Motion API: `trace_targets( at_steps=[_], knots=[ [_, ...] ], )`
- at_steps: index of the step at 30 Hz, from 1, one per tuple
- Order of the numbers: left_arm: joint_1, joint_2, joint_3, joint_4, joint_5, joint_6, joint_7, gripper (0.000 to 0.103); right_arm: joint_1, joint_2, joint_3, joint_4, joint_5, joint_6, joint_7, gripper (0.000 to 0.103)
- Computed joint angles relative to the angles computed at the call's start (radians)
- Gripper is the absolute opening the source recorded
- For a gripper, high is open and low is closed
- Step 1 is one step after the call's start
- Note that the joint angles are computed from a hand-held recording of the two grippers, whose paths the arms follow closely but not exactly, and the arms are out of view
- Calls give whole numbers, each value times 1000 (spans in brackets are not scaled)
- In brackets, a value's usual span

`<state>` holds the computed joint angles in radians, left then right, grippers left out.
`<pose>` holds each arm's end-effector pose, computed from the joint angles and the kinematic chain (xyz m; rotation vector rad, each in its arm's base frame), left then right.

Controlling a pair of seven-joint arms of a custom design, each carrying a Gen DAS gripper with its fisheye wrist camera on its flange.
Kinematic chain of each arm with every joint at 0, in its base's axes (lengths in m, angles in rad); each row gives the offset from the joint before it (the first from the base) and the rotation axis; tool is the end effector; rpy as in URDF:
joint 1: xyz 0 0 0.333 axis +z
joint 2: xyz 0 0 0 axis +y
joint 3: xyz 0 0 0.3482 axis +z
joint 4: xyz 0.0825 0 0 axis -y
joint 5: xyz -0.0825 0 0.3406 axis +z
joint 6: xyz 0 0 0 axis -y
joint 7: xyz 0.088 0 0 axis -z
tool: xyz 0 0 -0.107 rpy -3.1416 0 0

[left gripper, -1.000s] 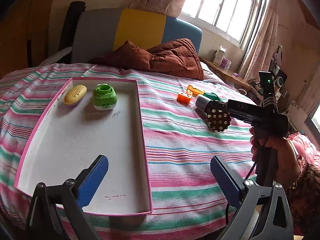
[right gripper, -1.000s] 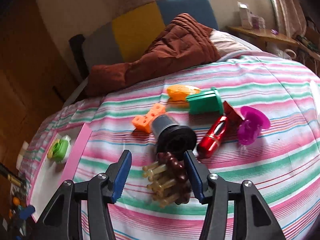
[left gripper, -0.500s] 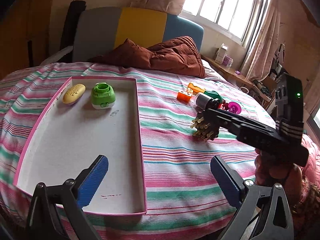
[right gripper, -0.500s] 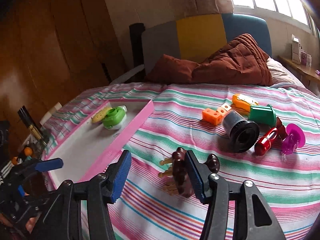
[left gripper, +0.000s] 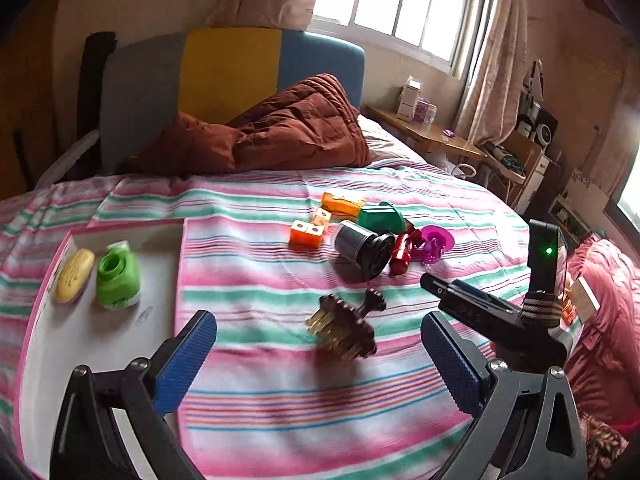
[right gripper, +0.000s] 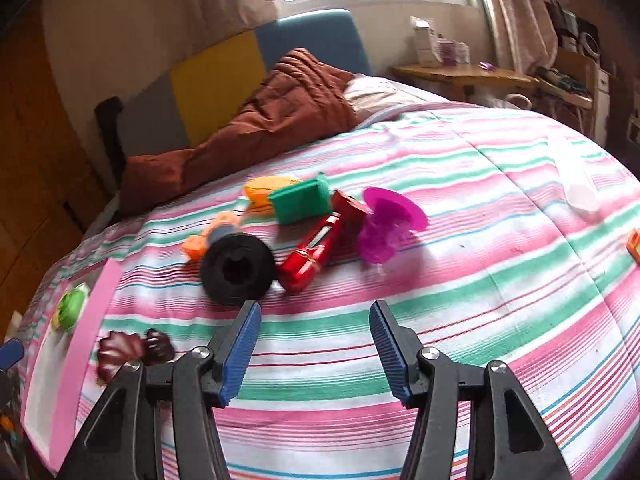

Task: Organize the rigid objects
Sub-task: 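Grasp the brown pegged roller with the left gripper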

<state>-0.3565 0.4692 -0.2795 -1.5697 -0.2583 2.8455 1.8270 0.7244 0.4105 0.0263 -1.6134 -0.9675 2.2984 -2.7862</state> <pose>0.6017 -0.3724 0.5221 -1.2574 2.3648 -1.1758 0.5073 0.4452 0.4735 -1.1254 2.1495 -0.6908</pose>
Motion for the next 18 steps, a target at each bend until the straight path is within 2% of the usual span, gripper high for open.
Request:
trace_targets(
  at_steps=[2,3,6,8,11,13,18],
  knots=[
    [-88,72,90,124,101,-73,-89,103,-24,-23,-4,-69,13,71,79,57],
    [-116,111,116,187,141,-106,-122,103,-18,-37,-17,-100,-34,100,138,58],
    [-168,217,178,352,238,-202,-212,102,-25,-55,-22,-141,-119,162,225,66],
    [-170,252,191,407,270,-248,-260,100,-30,-66,-23,-165,-176,191,292,66],
    [-144,240,191,375,284,-251,-327,99,-39,-70,-13,-174,-216,200,337,66],
    [-107,205,165,304,265,-218,-338,99,-44,-72,-7,-179,-231,200,353,66],
    [-100,112,196,138,316,-155,-396,99,-51,-74,3,-181,-246,199,368,66]
  ],
)
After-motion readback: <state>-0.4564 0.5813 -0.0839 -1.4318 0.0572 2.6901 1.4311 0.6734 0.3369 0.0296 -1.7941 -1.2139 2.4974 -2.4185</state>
